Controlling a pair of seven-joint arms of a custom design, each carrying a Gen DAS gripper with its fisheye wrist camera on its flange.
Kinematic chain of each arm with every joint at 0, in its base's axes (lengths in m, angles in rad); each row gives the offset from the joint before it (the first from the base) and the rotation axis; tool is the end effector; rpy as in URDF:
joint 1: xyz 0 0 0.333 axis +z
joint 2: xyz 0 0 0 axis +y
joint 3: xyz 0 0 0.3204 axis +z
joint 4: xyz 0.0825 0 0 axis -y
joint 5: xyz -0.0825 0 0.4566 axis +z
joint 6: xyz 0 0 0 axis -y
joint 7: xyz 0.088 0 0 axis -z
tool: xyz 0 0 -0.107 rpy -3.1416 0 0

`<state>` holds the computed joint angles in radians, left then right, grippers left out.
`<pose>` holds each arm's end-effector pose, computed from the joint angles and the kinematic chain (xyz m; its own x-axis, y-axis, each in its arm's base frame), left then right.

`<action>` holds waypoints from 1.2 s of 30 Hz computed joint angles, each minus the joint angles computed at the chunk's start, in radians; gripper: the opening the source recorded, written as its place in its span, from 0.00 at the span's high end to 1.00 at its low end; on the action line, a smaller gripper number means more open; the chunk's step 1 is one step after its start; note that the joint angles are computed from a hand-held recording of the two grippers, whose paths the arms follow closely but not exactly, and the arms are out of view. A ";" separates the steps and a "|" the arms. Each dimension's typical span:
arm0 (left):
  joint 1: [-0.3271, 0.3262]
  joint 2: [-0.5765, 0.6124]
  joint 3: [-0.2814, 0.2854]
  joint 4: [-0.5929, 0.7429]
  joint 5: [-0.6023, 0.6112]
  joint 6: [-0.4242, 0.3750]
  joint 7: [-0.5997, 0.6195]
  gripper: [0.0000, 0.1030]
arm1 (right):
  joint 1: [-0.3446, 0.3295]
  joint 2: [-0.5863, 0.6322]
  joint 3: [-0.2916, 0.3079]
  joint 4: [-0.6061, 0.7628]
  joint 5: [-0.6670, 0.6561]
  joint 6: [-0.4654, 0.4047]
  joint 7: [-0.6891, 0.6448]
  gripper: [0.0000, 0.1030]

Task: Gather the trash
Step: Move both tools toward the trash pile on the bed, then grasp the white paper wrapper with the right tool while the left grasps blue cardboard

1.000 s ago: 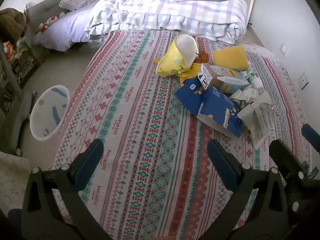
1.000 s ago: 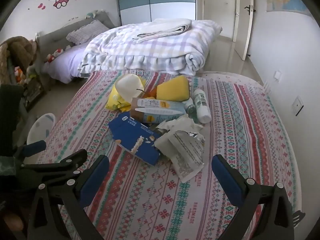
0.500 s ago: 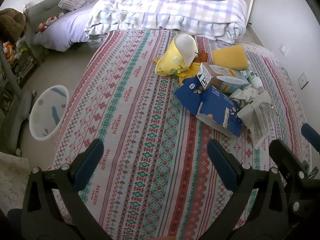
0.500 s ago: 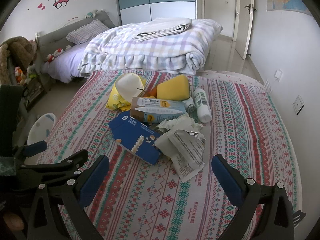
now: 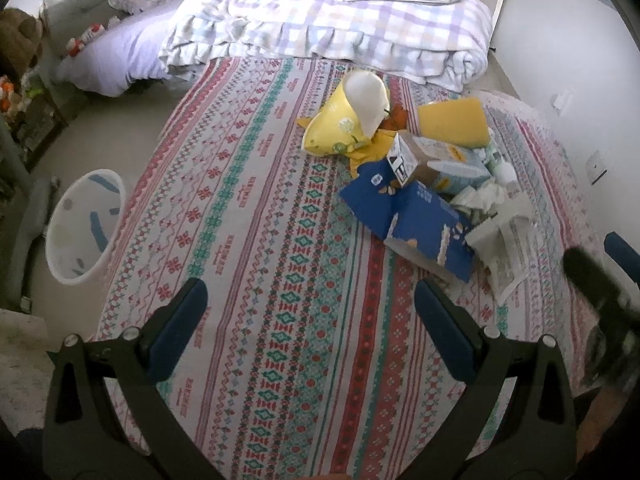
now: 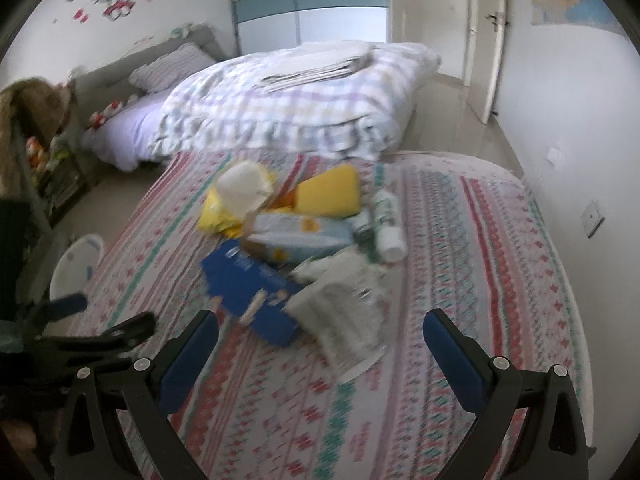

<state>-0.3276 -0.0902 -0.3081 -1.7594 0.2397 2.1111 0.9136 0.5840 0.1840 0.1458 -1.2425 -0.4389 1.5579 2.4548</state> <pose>0.5191 -0.3787 0.6365 -0.0716 -0.9966 0.0399 -0.8753 0.0436 -0.4816 0.5440 0.4098 0.6957 -0.2201 -0.9642 0.1476 -0.9084 0.1474 -0.3913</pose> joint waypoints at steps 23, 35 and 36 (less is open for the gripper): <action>0.007 0.204 0.032 0.074 -0.598 0.180 0.226 0.50 | -0.139 -0.041 -0.008 -0.194 0.272 0.133 0.126 0.19; 0.013 0.082 0.039 -0.011 -0.749 0.249 0.375 0.83 | -0.094 -0.050 0.008 -0.192 0.297 0.222 0.132 0.92; 0.014 0.079 0.042 -0.023 -0.748 0.260 0.387 0.83 | -0.093 -0.057 0.007 -0.195 0.296 0.219 0.138 0.92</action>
